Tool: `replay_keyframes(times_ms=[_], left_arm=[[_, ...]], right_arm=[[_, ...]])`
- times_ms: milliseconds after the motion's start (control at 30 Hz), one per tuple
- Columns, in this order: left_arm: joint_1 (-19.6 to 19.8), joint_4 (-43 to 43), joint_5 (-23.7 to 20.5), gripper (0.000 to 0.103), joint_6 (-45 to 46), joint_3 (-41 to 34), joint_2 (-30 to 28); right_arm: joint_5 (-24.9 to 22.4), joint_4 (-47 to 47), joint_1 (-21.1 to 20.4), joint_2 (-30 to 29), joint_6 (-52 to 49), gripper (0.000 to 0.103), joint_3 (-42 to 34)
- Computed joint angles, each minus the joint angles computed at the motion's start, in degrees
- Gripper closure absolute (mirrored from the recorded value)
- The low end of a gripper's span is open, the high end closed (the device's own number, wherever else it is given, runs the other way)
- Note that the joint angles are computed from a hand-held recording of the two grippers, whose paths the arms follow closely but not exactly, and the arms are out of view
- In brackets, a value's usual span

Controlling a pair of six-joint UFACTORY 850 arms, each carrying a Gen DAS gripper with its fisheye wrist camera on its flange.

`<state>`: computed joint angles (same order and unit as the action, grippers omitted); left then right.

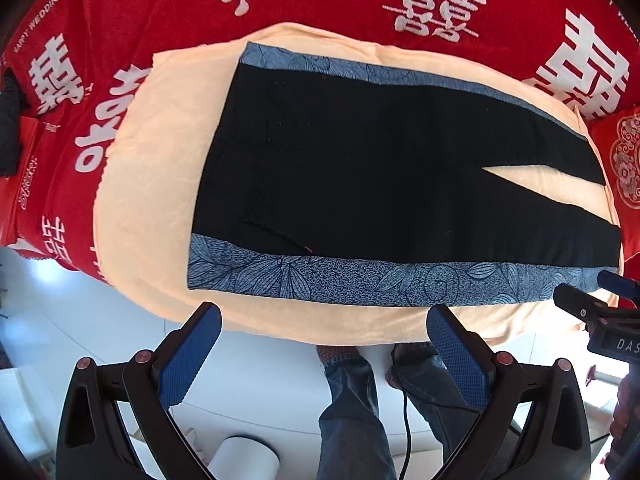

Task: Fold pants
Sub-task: 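Grasp the trouser leg hems with both grippers and lift them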

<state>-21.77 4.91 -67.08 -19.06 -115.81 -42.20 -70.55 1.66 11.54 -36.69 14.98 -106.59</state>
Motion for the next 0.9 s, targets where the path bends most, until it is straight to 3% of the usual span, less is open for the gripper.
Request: replay_keyframes(times_ms=[233, 400, 433, 467, 533, 700, 900], left_arm=[[1.82, -3.8, 6.42, 0.0, -0.3, 3.97, -0.64], [4.61, -11.52, 14.7, 0.0, 1.25, 11.18, 0.92], [5.3, -13.56, 16.53, 0.0, 1.76, 13.24, 1.53], [5.89, -15.54, 17.99, 0.0, 2.37, 15.04, 2.06], [7.22, -20.58, 21.03, 0.0, 4.64, 19.26, 3.43], [9.04, -29.21, 24.3, 0.0, 11.63, 25.95, 4.99], [9.57, -35.73, 23.83, 0.0, 17.99, 27.08, 4.0]], right_arm=[[4.65, 4.18, -0.66, 0.43, -0.4, 0.0, 4.72], [14.21, 32.2, -5.97, 3.5, -12.09, 0.004, 14.89], [14.74, 38.2, -6.85, 3.77, -15.39, 0.018, 17.05], [15.04, 44.19, -7.61, 3.91, -19.14, 0.039, 19.34], [14.02, 56.19, -8.55, 3.59, -26.97, 0.047, 24.22], [13.25, 68.11, -7.82, 2.14, -36.9, 0.047, 31.99], [15.62, 83.87, -8.62, 1.36, -47.33, 0.047, 37.93]])
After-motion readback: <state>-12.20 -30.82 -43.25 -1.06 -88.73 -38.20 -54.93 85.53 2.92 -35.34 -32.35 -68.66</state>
